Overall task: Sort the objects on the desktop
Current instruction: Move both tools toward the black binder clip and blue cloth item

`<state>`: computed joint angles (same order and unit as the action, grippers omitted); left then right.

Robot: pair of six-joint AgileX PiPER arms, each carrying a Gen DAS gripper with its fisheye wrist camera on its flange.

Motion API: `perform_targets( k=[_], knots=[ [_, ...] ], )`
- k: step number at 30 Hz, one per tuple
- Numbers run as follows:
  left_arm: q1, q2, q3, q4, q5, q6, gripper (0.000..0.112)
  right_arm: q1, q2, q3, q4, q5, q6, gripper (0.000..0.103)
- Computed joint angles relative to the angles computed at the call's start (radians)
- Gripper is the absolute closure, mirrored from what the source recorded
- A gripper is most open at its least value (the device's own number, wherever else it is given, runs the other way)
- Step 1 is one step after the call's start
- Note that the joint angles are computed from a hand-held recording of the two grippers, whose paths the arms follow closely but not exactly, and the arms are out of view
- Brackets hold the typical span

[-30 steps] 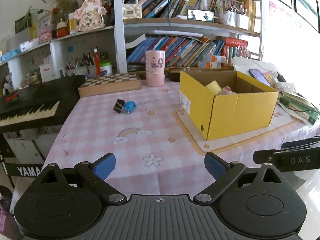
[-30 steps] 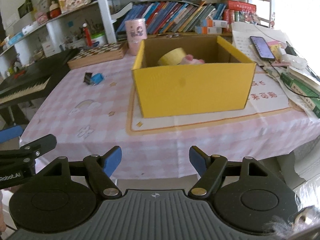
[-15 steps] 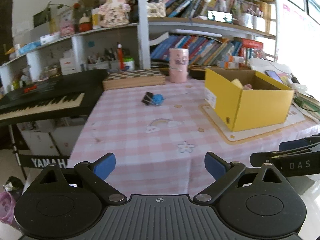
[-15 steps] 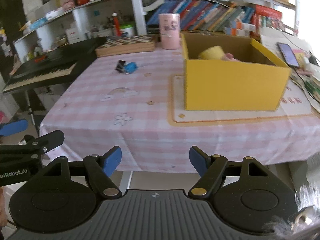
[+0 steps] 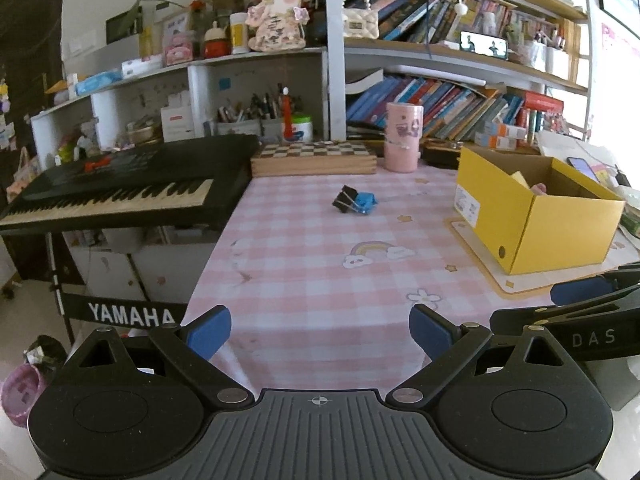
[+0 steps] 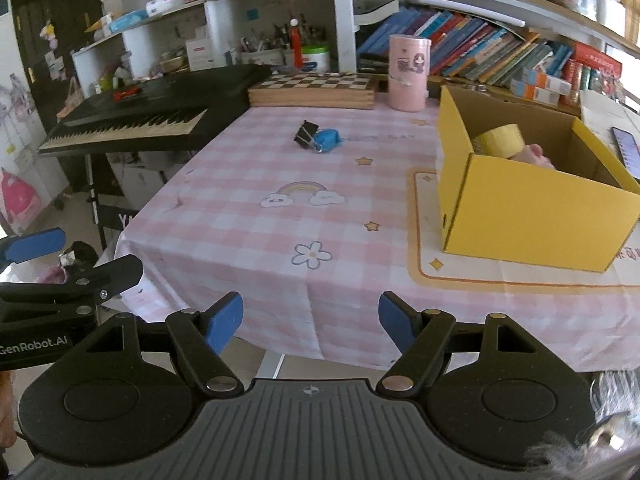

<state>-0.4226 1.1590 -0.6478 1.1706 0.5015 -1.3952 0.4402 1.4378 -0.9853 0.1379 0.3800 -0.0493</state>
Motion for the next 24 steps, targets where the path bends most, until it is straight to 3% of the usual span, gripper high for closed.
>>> perform_targets(
  k=[13, 24],
  knots=[
    [0.094, 0.197, -0.144, 0.051, -0.077, -0.015, 0.015, -0.060, 0.184, -0.187, 0.193, 0.031, -0.261, 0.030],
    [0.189, 0.432, -0.422, -0.078, -0.099, 0.079, 0.015, -0.129, 0.458, -0.583, 0.294, 0.156, -0.383, 0.030]
  ],
)
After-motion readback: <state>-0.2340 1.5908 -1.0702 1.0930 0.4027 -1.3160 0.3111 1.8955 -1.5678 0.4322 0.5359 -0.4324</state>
